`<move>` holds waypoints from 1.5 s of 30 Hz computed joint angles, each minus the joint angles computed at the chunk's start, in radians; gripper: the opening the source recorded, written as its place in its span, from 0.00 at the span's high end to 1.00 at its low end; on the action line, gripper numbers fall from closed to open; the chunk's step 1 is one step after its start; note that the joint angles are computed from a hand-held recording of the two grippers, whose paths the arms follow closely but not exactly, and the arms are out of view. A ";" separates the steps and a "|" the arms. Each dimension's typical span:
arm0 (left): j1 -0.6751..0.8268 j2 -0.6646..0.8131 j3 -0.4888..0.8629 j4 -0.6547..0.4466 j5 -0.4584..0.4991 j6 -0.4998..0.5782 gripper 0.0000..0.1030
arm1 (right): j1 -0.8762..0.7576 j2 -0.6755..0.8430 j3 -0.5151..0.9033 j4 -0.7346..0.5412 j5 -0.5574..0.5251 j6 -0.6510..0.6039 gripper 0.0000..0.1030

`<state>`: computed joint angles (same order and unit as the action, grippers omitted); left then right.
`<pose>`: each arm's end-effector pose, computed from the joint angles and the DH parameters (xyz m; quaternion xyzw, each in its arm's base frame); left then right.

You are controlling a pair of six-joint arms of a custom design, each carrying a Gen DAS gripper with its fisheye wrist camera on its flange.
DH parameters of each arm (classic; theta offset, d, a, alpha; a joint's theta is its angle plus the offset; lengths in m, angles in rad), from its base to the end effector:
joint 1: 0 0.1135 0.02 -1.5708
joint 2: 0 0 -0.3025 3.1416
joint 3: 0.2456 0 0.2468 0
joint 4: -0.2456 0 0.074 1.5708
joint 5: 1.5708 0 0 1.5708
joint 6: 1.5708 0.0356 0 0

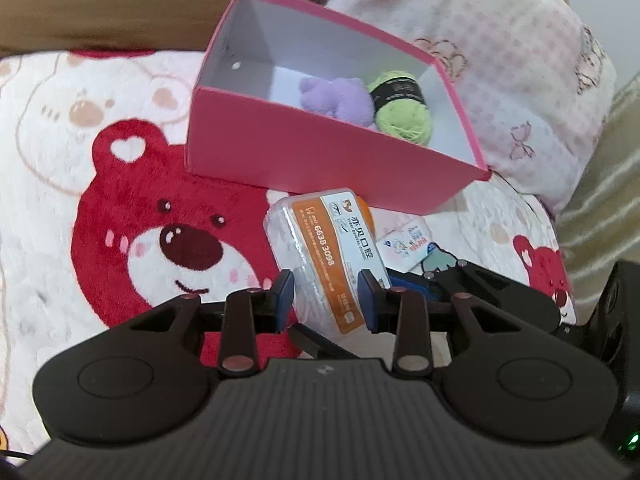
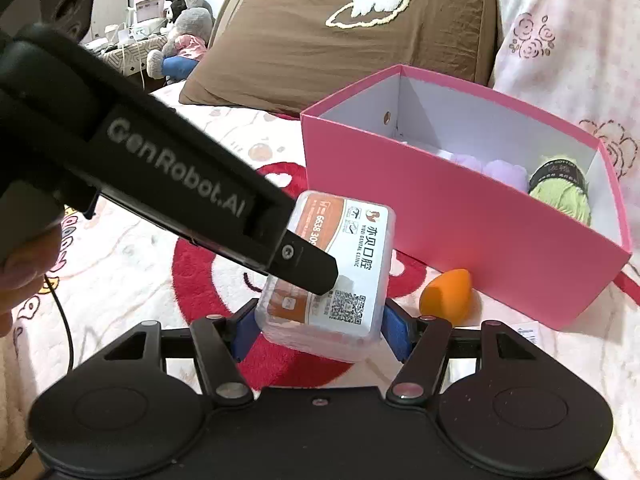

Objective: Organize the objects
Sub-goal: 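Lift the white box with the left tool and carry it over the pink box, then lower the white box into the pink box and open the left tool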

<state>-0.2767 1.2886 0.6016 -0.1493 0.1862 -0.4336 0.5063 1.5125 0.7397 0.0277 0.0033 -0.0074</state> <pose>0.2213 -0.0697 0.2177 -0.0395 0.9290 -0.2057 0.3050 0.2591 0.1435 0.2170 -0.2320 0.8861 0.0976 0.3892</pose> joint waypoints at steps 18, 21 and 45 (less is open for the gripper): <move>-0.085 -0.054 0.054 -0.054 -0.024 -0.018 0.67 | -0.007 -0.123 0.029 -0.160 0.005 -0.007 0.34; -0.102 -0.041 0.084 -0.072 -0.041 -0.032 0.67 | -0.017 -0.127 0.020 -0.136 0.003 -0.043 0.34; -0.132 0.060 0.469 -0.352 -0.162 0.094 0.65 | -0.143 -0.078 0.275 -0.301 -0.130 -0.076 0.34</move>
